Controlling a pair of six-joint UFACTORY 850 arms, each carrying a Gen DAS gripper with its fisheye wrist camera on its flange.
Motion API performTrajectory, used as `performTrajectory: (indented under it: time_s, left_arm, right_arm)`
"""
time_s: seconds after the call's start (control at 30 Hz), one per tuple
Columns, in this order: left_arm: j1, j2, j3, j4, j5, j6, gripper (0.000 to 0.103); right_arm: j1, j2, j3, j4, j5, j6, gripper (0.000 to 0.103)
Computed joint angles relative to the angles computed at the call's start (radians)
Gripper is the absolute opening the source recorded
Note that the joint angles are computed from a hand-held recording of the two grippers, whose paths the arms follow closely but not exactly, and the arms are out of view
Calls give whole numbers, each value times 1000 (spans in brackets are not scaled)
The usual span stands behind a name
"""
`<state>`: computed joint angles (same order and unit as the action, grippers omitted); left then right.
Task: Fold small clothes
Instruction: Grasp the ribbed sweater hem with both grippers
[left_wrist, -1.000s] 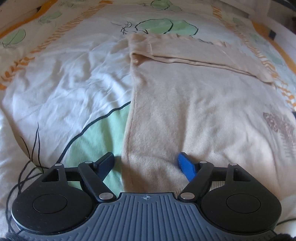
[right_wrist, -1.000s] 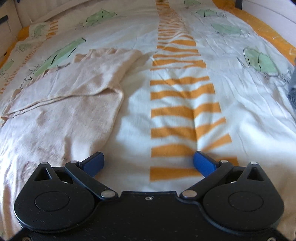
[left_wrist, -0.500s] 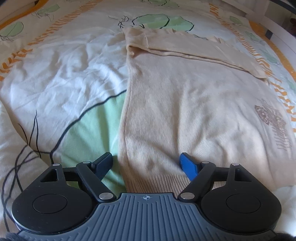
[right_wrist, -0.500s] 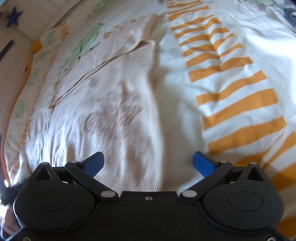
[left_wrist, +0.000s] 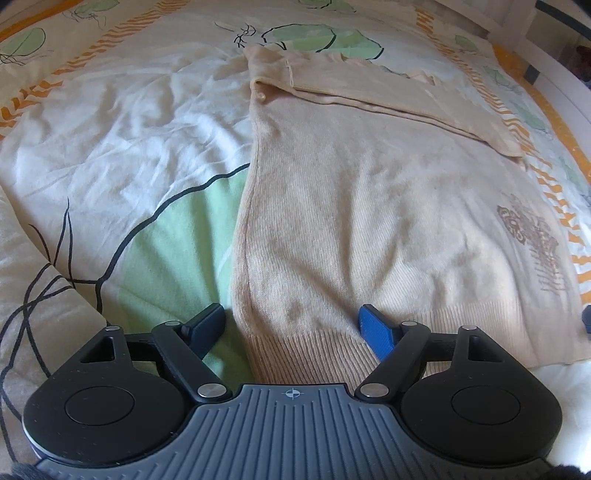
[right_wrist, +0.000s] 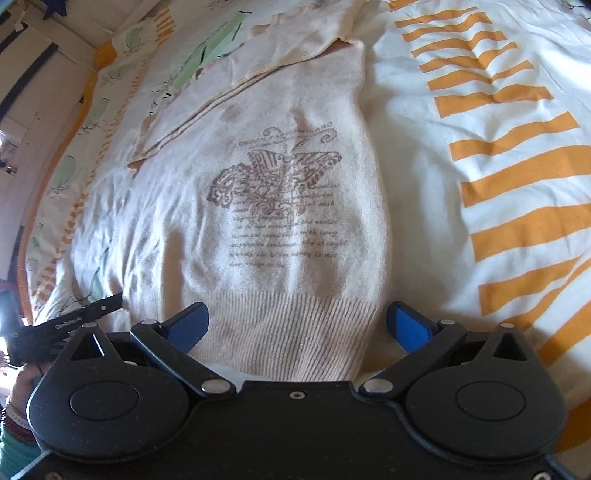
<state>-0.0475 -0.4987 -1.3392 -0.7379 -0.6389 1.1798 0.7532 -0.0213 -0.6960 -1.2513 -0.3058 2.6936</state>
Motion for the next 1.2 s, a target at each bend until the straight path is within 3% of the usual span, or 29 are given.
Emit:
performTrajectory:
  time_s: [0.07,0.17,0.23,0.27,0.33,0.4,0.43,0.6,0.8,0.9,1.0,1.2]
  left_arm:
    - [2,5,6,-11,2,6,68]
    - [6,16,14,-27,-7,16,54]
    - [10,19,14,-37,-24,20,46]
    - [12,20,15,-41,-32,21,39]
    - [14,22,13,-38,-48,11,27]
    - [15,30,18,-38,-48,8,8]
    - [16,35,22,-38,-42,12,8]
    - [41,55,23,-82,-73,53,8]
    - [33,28,-5,25,-69,-64,8]
    - [28,14,-16,60,-74,-99,11]
    - [25,3,-26,73,-83,-110,12]
    - [21,3,-20,48,-107,-43,37]
  right_arm:
    - [7,2,-1,-9,-9,11,98]
    - [20,16,10,-55,-11,61,77]
    - [26,25,23,-135,1,151,57]
    - [30,28,28,-166,0,191,51]
    - [43,33,33,-185,-11,219,27]
    - [58,35,30,-157,-46,197,17]
    - [65,41,30,-145,-63,183,13]
    - [109,92,29,11,-186,26,12]
    - [99,99,43,162,-166,-77,13]
    - [106,100,45,93,-175,-13,25]
    - [98,87,34,75,-160,-17,55]
    - [53,21,-24,236,-108,-240,69]
